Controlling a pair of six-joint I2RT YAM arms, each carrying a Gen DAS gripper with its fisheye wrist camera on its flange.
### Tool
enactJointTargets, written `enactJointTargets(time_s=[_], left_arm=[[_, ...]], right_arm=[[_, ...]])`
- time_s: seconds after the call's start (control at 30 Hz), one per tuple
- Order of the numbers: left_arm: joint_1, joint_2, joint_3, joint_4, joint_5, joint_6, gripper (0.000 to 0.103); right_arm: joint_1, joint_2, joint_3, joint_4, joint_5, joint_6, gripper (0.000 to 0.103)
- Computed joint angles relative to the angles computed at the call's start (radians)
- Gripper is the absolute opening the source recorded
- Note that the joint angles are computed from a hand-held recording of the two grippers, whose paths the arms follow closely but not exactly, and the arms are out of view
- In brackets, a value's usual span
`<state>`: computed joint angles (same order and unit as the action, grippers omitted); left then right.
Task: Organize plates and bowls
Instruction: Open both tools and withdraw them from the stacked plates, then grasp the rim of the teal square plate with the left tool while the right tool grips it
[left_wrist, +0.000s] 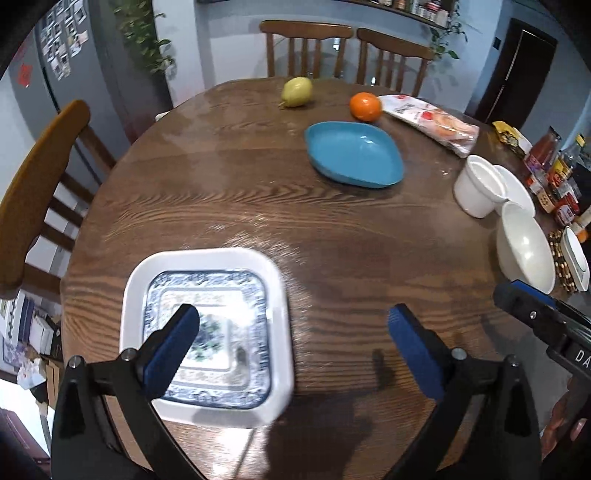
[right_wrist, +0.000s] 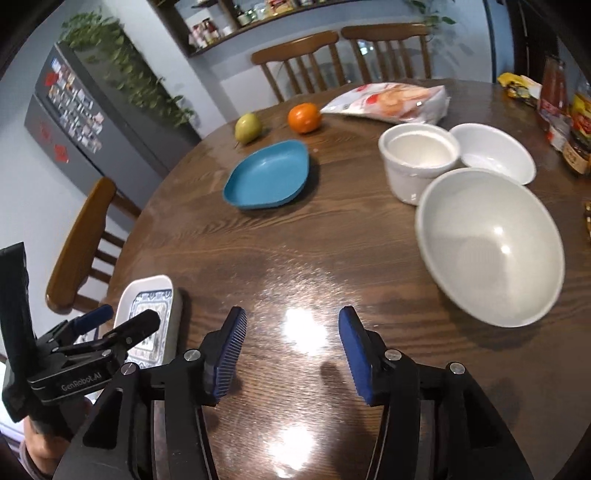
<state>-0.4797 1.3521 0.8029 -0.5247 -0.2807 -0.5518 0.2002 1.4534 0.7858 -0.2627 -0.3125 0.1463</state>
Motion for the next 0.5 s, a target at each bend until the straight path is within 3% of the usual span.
enactJointTargets(time_s=[0.27,0.5], left_arm=[[0.001,0.075,0.138,-0.013,0.02,0.006,0.102],[0.023,0.152,0.319,-0.037,-0.026,0.047,0.102]], right_arm=[[-0.053,-0.025,0.067,-0.045,-0.037,-0.046,0.053],[-0.034,0.056,0.242,-0.082,-0.013,-0.071,0.053]])
